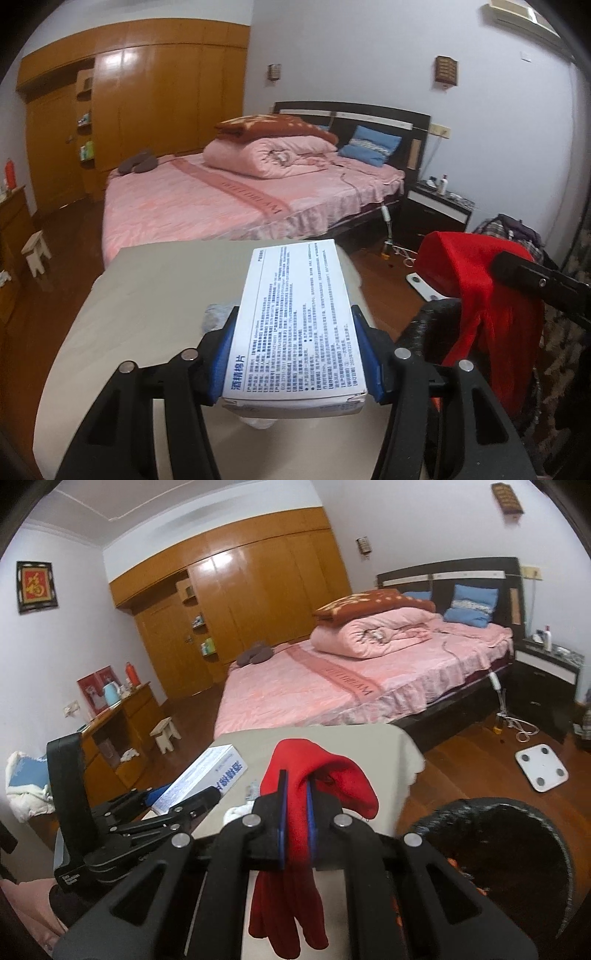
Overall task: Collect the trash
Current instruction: 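Carry the white box and red glove over the black bin, then open both tools to drop the white box and red glove into the bin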
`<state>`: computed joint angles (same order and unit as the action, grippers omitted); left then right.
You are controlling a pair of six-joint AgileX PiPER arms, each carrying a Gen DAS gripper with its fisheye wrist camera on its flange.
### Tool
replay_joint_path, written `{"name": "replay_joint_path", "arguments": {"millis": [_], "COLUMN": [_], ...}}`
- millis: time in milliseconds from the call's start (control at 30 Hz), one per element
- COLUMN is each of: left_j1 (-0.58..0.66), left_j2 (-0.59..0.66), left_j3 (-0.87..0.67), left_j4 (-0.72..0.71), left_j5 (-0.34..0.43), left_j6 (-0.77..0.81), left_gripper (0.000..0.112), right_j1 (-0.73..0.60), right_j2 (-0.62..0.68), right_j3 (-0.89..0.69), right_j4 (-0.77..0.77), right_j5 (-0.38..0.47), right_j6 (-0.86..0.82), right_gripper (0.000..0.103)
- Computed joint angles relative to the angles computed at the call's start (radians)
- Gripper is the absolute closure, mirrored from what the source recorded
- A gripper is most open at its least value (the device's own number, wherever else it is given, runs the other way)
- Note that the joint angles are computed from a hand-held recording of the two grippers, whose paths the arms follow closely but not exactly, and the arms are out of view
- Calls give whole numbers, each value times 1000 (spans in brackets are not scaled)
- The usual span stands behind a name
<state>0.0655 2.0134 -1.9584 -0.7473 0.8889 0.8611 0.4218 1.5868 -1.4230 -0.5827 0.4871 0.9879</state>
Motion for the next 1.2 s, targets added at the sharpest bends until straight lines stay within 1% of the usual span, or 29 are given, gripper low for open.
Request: {"name": "replay_joint_path", "arguments": {"millis": [67,200,367,533,800,900,1067,1200], "left_j1": [-10,-35,-87,-162,-283,-321,-377,-416], "left_j2": [-9,-31,-69,-104,-135,-141,-129,-115], "left_j3": [4,30,91,164,248,272,286,276], "left_j4": [-18,-40,-59,-72,-83,-80,-58,-35], "left_j5": [16,14,-12,-50,-127,-157,-201,-216], "left_j6": [5,18,44,67,100,105,88,60], "left_gripper": [56,56,56,56,56,56,56,56], "right_j1": [-1,-3,-7,-17,-87,-108,-147,-182], "right_j2": [-38,-98,-165,-230,-328,-344,-382,-397], "right_j3": [40,108,191,281,421,452,521,557], "right_j4": [-44,-108,-183,-247,-273,-272,-274,-267], "right_j5": [20,63,123,157,137,126,94,63], "right_j6": [43,106,166,209,239,245,258,254], "right_gripper": [95,95,95,95,95,95,95,95]}}
